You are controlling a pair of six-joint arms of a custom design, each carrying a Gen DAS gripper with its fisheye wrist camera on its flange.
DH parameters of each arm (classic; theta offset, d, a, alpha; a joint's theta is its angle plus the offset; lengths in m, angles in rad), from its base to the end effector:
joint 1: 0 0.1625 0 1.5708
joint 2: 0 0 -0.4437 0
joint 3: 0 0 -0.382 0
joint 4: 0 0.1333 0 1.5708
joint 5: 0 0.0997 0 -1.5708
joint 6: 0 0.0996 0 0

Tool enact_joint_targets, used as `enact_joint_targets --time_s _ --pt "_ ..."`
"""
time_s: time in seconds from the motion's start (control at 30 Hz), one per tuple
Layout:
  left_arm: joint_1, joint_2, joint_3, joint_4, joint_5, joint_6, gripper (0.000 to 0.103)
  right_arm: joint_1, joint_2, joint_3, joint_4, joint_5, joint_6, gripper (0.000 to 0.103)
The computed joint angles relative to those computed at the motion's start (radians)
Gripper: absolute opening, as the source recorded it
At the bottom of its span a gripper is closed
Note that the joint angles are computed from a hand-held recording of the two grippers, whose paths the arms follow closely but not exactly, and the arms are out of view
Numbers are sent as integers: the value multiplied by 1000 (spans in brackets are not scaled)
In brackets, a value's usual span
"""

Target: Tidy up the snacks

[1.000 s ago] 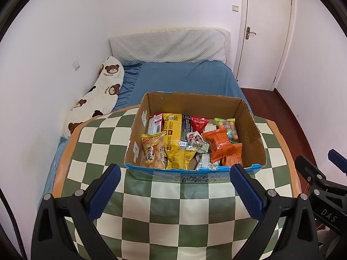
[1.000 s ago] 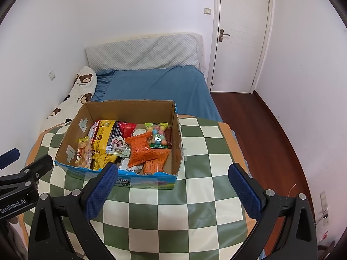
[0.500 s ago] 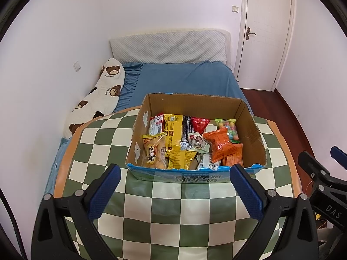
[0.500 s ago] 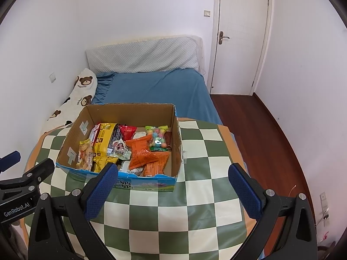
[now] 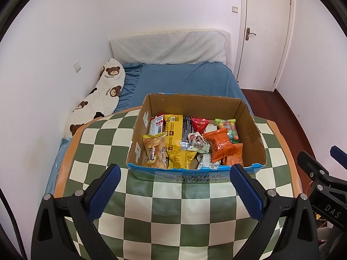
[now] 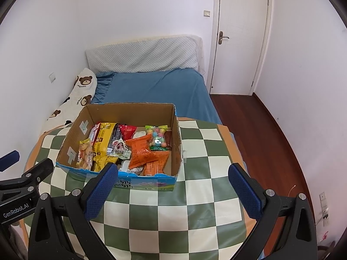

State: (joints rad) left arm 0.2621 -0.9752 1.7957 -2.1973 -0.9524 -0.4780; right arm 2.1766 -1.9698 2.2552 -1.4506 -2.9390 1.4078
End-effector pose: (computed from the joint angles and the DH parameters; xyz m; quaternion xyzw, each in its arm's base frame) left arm -0.5219 -0.3378 0.1515 0.4095 0.8556 -0.1782 0.2617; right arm 0.1876 -0.2081 0.4060 -0.1791 -0.7486 0.4397 0.4628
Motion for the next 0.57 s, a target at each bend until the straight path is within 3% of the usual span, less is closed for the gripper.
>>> enact_joint_targets --time_s 0.57 --pt "-7 -7 -1 1 10 5 103 4 -7 7 -30 -2 -26 103"
